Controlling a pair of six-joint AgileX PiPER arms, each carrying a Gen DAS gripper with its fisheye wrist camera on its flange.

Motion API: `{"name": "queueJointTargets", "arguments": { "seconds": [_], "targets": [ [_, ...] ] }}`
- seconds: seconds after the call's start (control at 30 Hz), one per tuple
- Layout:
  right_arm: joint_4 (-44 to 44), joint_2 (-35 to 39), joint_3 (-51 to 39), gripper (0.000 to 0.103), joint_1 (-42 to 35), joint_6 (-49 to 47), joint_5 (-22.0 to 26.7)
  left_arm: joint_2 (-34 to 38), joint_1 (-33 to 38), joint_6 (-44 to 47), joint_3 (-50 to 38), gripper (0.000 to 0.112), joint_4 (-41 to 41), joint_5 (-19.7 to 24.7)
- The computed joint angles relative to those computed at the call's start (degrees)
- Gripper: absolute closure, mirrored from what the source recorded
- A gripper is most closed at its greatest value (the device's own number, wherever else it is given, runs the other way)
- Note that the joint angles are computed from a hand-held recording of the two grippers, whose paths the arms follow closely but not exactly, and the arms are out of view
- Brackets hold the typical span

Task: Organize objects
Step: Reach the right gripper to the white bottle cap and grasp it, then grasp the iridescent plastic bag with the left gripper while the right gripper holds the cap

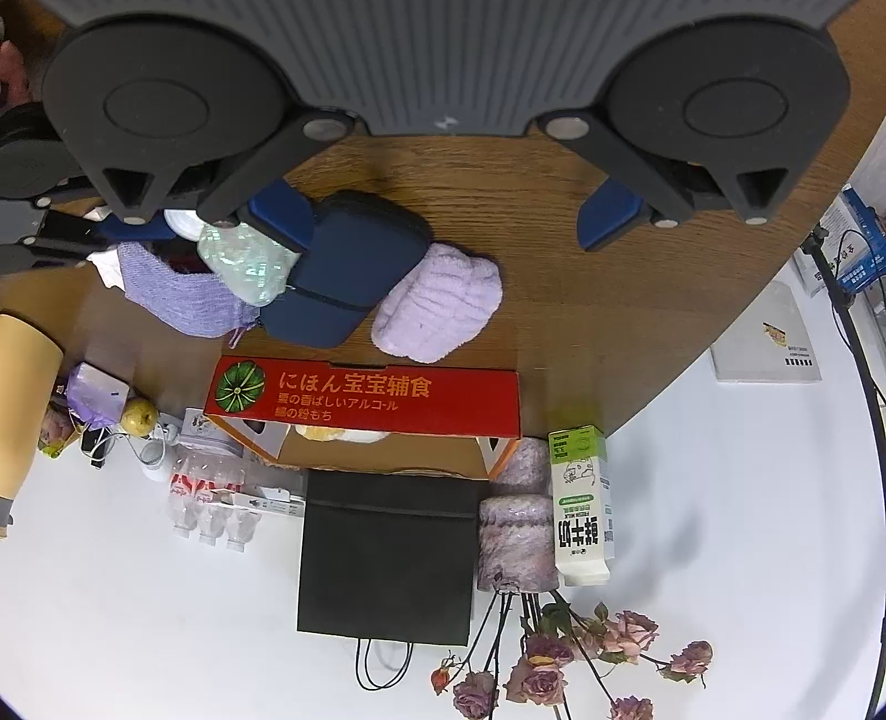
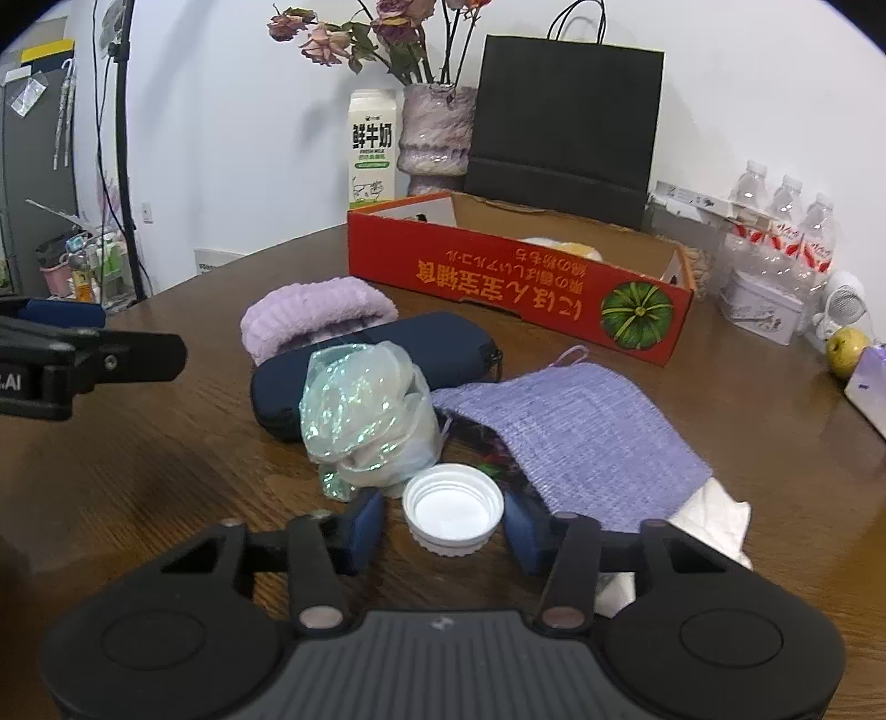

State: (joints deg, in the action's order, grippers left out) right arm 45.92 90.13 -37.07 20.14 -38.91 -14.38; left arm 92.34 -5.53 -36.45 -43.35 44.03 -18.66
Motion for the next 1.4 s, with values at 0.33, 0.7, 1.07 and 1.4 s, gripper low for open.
{"name": "queueJointTargets", "arguments": {
  "seconds": [0.33, 0.7, 1.07, 1.4],
  "targets": [
    [-26.4, -3.6, 5.4, 0.064, -2.1, 25.6, -4.7, 0.7, -3.4, 6.7, -0.8, 0.009, -8.4, 1.2],
    [-34.6, -8.1, 10.1, 0.064, -5.6, 33.0, -10.7, 1.2, -8.0, 12.8, -1.7, 0.009, -14.0, 3.0],
    [-44.6, -10.2, 12.5, 0.064, -13.5, 41.2, -11.9, 4.2, -14.1, 20.9, -4.6, 0.009, -22.4, 5.2],
    [-51.9, -11.1, 13.8, 0.064, -19.1, 46.5, -12.0, 7.5, -18.9, 36.6, -7.0, 0.009, -38.8, 5.2]
  ]
}}
